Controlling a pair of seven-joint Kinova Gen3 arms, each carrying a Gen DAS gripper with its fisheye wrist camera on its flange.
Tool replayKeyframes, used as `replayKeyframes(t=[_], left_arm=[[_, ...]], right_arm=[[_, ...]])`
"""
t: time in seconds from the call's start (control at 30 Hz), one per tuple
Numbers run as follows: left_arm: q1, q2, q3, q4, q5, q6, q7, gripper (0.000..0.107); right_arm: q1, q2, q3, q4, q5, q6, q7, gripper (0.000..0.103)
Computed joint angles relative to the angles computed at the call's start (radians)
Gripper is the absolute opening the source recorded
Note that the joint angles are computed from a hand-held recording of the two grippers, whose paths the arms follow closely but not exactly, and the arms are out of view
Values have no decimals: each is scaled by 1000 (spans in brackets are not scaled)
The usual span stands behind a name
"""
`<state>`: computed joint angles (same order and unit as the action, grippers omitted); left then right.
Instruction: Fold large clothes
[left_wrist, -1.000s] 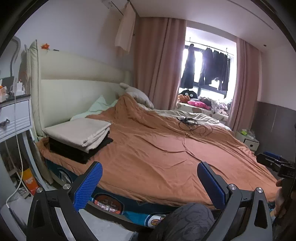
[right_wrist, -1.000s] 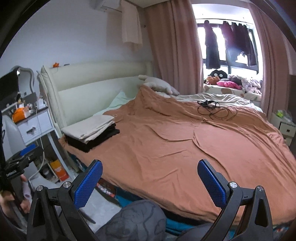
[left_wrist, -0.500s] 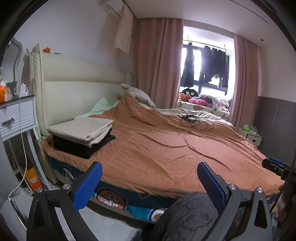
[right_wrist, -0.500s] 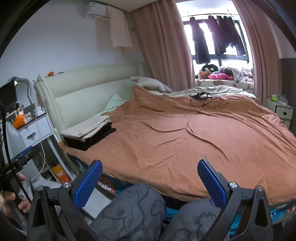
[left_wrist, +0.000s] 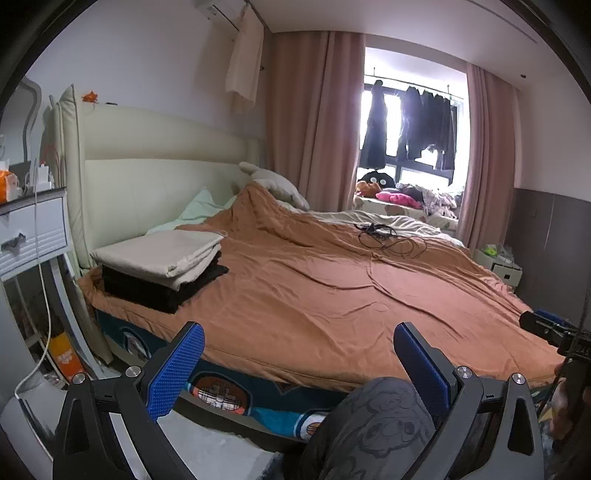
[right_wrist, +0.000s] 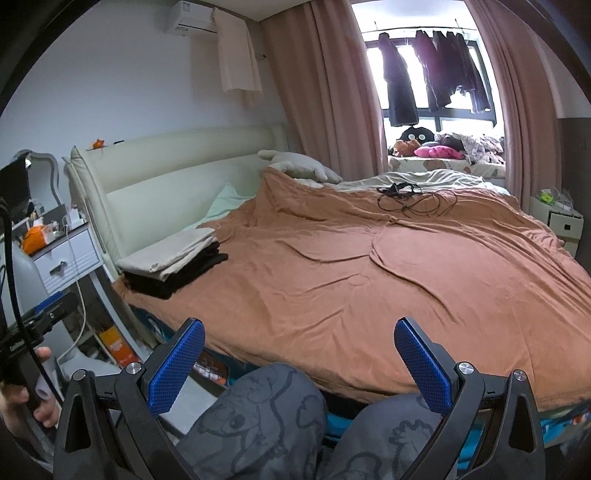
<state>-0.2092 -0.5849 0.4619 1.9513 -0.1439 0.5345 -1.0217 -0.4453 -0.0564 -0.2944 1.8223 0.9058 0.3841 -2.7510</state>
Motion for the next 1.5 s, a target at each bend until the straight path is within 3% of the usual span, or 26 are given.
replayKeyframes(t=[0.3, 0.6, 1.5], left_arm=[[-31, -24, 24, -16, -7, 23, 11, 103], [-63, -44, 55, -20, -8, 36, 14, 103], [-89, -63, 55, -26, 6, 32, 0, 103]], right_arm=[[-4, 0, 3, -15, -38, 30, 30, 103], [3, -13, -8, 4, 10, 33, -24, 103], [22, -14, -12, 14, -13, 1, -23, 103]])
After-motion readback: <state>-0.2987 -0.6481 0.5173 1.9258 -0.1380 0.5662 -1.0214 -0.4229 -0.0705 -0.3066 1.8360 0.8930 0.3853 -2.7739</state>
